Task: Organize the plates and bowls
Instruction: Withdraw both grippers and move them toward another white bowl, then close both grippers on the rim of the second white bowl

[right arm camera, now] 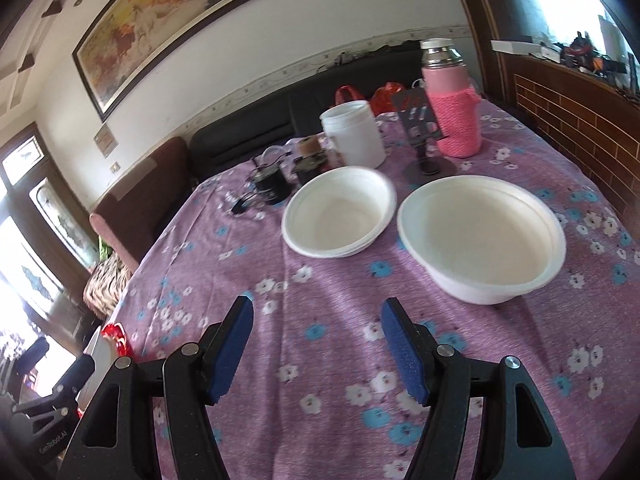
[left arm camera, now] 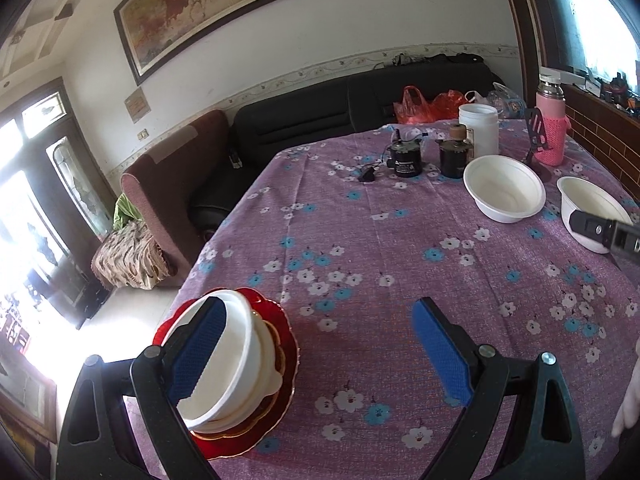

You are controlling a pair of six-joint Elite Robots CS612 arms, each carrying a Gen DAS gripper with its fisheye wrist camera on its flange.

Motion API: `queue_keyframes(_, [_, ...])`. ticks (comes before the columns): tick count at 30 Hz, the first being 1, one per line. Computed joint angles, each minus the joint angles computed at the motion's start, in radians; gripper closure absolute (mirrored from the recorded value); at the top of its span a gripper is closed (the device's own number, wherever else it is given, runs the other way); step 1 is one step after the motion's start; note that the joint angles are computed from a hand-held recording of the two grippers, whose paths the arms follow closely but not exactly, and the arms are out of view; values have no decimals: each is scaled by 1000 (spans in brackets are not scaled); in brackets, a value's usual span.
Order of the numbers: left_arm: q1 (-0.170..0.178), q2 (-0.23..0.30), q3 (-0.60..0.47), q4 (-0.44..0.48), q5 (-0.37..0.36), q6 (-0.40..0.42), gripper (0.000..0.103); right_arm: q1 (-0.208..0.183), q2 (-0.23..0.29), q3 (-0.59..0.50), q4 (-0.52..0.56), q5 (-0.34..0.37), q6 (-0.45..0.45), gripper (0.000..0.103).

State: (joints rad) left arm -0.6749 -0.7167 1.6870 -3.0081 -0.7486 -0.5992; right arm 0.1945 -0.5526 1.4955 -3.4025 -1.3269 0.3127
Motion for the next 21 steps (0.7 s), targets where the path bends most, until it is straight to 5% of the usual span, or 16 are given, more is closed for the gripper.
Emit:
queue_keyframes(11, [33,30,-67,22,-114,29,9,-25,11,-59,11,-37,40,32])
queue_keyframes(21, [102,58,-156,-40,-382,30,9,-43,38,-193,149,-83,-32,32])
